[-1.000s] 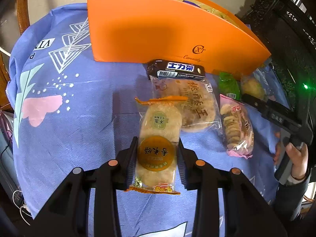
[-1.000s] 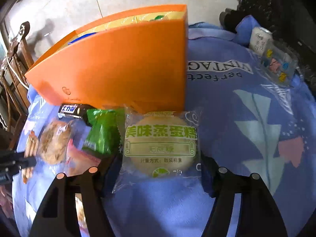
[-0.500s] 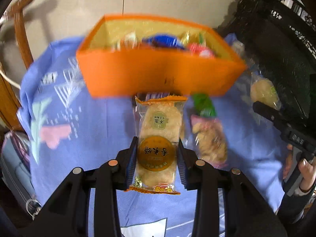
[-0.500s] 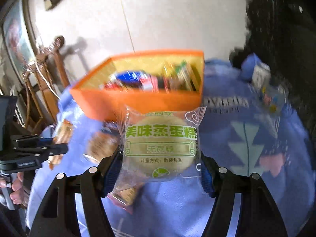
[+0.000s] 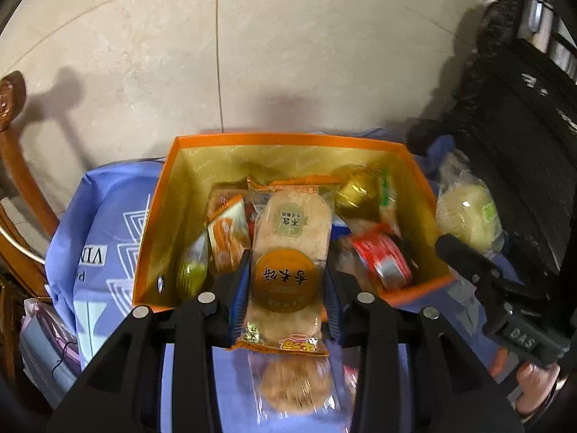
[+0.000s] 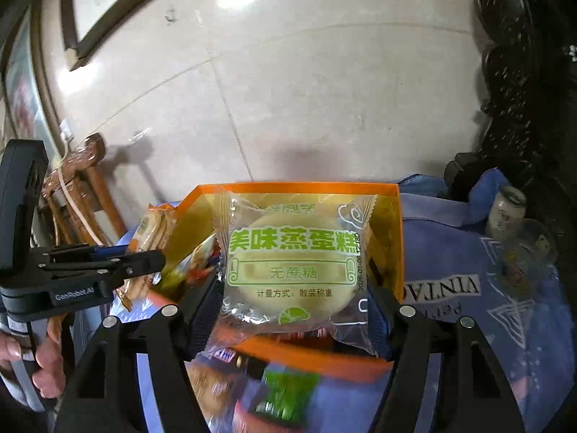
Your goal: Organize snacks
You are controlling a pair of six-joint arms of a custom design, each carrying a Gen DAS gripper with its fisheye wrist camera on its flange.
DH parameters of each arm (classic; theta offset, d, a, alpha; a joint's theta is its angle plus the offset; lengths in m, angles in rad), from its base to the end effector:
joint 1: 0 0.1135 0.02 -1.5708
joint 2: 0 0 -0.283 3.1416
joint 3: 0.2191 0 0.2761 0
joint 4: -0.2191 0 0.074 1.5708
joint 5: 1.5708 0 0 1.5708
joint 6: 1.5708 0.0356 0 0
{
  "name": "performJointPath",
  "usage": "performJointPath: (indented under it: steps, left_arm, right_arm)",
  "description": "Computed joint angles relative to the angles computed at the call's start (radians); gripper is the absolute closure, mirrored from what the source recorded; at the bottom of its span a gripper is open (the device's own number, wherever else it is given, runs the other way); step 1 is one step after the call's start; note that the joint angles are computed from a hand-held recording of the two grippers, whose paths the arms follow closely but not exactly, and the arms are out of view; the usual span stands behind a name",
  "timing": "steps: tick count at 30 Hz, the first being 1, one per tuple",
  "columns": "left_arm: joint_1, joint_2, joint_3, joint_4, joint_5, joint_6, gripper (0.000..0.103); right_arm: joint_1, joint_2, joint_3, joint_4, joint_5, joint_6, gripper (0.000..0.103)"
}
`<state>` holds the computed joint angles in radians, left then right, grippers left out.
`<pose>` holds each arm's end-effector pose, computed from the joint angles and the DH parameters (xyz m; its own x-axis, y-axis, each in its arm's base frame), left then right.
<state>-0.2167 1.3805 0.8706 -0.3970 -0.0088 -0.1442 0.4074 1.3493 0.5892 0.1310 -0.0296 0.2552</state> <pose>0.2916 -0.0639 0.2259 -0.7913 0.0271 -0.6108 0.0970 0.9919 -0.0817 0.2595 0.1131 0.1829 -0.6283 0.0037 -0.7780 -0.2681 0.9377 0.2210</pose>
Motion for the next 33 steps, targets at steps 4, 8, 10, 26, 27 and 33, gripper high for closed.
performJointPath:
  steps: [4, 8, 10, 26, 27, 33]
  left_arm:
    - [0.035, 0.174, 0.09, 0.039, 0.003, 0.007, 0.065]
    - [0.028, 0.2, 0.07, 0.127, -0.109, -0.02, 0.004]
    - [0.032, 0.157, 0.018, 0.174, -0.116, -0.017, 0.004]
    - [-0.08, -0.167, -0.274, 0.079, -0.138, -0.024, 0.004]
    - [-0.084, -0.184, -0.306, 0.083, -0.13, -0.036, 0.004]
    - [-0.15, -0.125, -0.429, 0.167, -0.147, -0.119, 0.004]
  right_arm:
    - [-0.022, 0.152, 0.074, 0.055, -0.032, 0.026, 0.028]
    - [-0.002, 0.241, 0.136, 0.028, 0.047, 0.034, 0.02]
    - [0.004, 0.208, 0.085, 0.078, 0.061, 0.034, 0.018]
    - [0.14, -0.217, -0.252, 0.01, 0.156, 0.121, 0.005]
    - [0.163, -0.216, -0.267, 0.008, 0.168, 0.145, 0.005]
    - [0.322, -0.105, -0.336, 0.045, 0.267, 0.284, 0.005]
